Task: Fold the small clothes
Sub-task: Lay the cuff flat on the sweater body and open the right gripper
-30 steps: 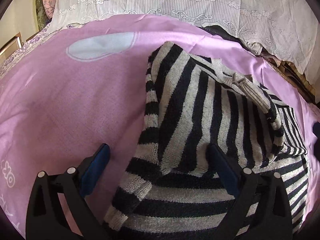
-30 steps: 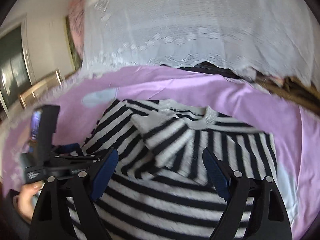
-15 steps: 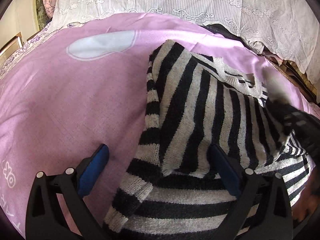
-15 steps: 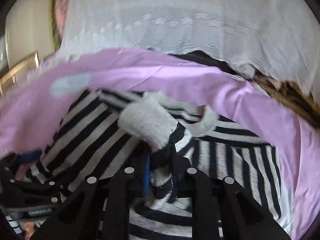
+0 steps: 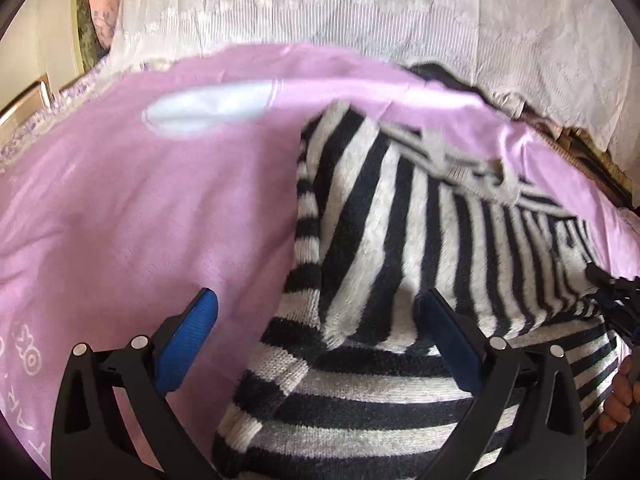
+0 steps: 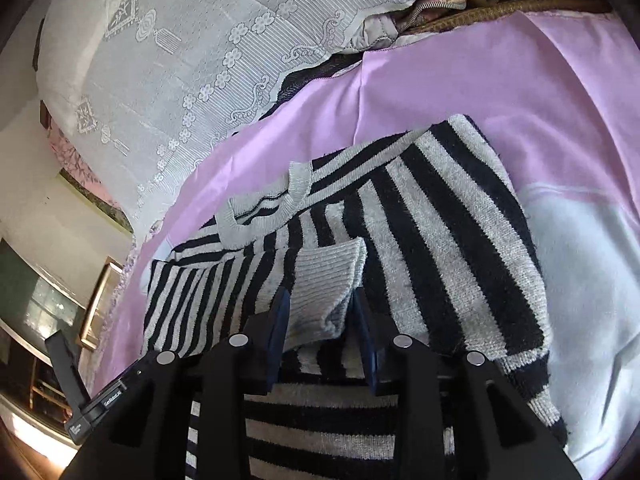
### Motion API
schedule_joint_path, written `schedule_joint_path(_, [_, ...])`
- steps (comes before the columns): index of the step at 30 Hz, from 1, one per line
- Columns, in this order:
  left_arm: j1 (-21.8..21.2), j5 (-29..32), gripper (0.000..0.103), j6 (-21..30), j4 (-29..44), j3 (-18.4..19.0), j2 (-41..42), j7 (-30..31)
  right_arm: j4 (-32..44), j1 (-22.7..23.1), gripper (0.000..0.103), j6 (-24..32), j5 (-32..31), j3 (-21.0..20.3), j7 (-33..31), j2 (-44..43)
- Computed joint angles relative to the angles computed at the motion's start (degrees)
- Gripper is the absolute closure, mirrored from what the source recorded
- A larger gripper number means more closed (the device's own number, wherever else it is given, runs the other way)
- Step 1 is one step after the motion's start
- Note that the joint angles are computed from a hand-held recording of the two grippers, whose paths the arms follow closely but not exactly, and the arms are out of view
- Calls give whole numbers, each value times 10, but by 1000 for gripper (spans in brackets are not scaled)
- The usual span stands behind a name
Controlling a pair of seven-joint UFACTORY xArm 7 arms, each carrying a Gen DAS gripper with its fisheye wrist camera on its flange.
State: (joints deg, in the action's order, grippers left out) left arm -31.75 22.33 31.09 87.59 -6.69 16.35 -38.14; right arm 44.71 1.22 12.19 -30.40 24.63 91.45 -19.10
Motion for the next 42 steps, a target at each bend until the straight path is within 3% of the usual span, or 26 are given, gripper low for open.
schedule_joint_path(3, [1, 2, 4, -42, -7, -5, -6, 14, 25, -25, 90, 15, -42, 20, 6, 8])
schedule_joint_path(4, [-3, 6, 4, -34, 0, -5, -2, 19, 36, -29, 90, 32, -59, 25, 6, 5])
schedule_joint_path(6, [-17, 29, 4, 15, 35, -4, 23, 23, 62, -21, 91, 89, -84, 26, -8, 9])
schedule_joint_path(8, [-38, 5, 4, 90, 89, 9, 65, 60, 77, -4, 89, 148, -49, 13, -63, 28])
schedule_joint_path(11, [-21, -18, 4, 80, 84, -3, 61, 63, 30, 39, 94, 92, -35, -49, -33, 20])
schedule_joint_path(15, [-17, -19, 5, 18, 44, -1, 26, 57, 41, -3, 88, 133, -123, 1, 45, -16])
schedule_joint_path(18, [-1, -59, 5, -12, 53, -24, 23, 107, 59, 12, 88, 96, -134, -15, 32, -2])
schedule_joint_path(24, [-5, -138, 5, 76, 250, -34, 153, 190, 87, 57, 78, 68, -85, -57, -51, 68])
schedule_joint_path(27, [-32, -122, 5, 122, 340, 17, 222, 157, 66, 73, 78, 22, -47, -86, -67, 85])
schedule_joint_path(28, [-24, -141, 4, 146, 362, 21, 242, 138, 56, 71, 78, 1, -44, -91, -63, 82])
schedule_joint_path(29, [0, -183, 4, 147, 362, 1, 248, 134, 54, 70, 78, -5, -41, -90, -65, 81])
schedule_joint_path(30, [23, -217, 5, 123, 341, -19, 238, 143, 56, 64, 78, -1, -48, -83, -60, 82])
schedule_joint_path(33, [45, -258, 5, 48, 253, -30, 192, 151, 65, 61, 76, 20, -67, -72, -54, 83])
schedule_joint_path(36, [66, -293, 5, -49, 167, -60, 138, 196, 52, 50, 76, -2, -90, -69, -21, 72])
schedule_joint_path(40, [56, -291, 5, -99, 172, -63, 126, 224, 50, 40, 75, -4, -98, -60, -10, 70])
schedule_joint_path(42, [85, -341, 5, -90, 200, -115, 148, 283, 53, 41, 75, 0, -99, -60, -13, 73])
